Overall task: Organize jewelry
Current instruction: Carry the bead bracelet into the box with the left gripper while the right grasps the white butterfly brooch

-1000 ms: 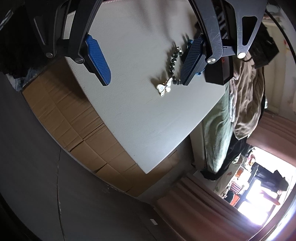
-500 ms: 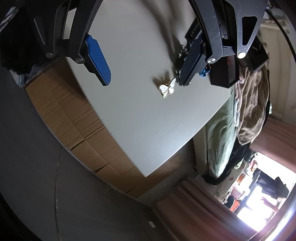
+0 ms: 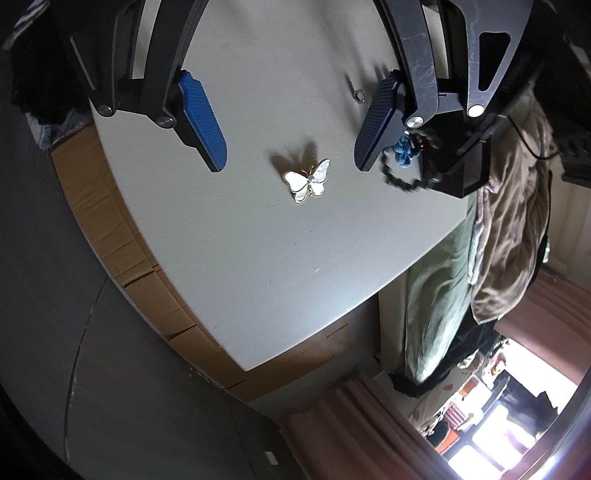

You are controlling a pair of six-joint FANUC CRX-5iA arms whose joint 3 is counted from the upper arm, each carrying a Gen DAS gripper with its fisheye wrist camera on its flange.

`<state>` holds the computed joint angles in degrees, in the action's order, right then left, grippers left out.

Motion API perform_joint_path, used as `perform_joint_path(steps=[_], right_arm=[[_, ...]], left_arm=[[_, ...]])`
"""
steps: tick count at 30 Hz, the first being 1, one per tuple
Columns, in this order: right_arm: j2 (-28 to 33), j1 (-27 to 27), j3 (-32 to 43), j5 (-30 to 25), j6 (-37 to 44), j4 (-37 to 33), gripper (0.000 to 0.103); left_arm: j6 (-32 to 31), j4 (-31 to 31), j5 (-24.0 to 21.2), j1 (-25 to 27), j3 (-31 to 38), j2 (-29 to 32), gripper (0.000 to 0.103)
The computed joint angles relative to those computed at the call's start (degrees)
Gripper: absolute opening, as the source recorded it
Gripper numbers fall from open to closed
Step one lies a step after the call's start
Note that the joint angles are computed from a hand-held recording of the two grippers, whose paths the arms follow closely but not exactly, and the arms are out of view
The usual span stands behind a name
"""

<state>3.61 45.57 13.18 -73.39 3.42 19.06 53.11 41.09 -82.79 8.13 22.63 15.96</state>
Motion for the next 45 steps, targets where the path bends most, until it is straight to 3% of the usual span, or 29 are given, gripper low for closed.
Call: perform_joint_path(steps=[8,17,22,34,38,40,42,44,45], right_arm=[[4.89,-1.01,5.33,-3.29,5.86,-1.65,0.064],[12.20,-0.95,13.18,-11.36,13.05,-0.72,0.064],[16.25,0.23,17.81,-17.27,17.20,2.36,0.043],[10.90,2.74,12.06,-10.36,11.19,4.50,0.043],[10.48,3.47,11.92,-8.97,10.40,4.82,0.043],[9.92,4.12,11.40,-7.43,9.64,5.57,0.043],[9.33,4.85,10.76,-5.70,8.94,6.63,0.043],[9.99,5.21,11.39,-4.26,8.55,7.57,0.043],[9.77,5.52,11.07,-3.32,8.14,8.18,0.043]], left_arm=[[2.36,3.59,-0.90,2.11,3.25,2.37,0.009],[3.89,5.49,-1.38,3.52,5.68,4.26,0.009],[4.57,6.39,-1.21,4.96,6.32,4.44,0.009],[6.13,5.73,-1.61,8.27,7.07,4.10,0.009],[9.77,3.40,-4.44,8.79,10.23,5.97,0.010],[10.37,2.70,-4.91,9.18,10.56,6.17,0.016],[11.06,2.45,-4.76,9.75,10.58,6.13,0.057],[10.69,4.03,-2.35,10.74,7.84,4.53,0.074],[10.44,4.42,-1.62,11.04,7.04,3.93,0.075]])
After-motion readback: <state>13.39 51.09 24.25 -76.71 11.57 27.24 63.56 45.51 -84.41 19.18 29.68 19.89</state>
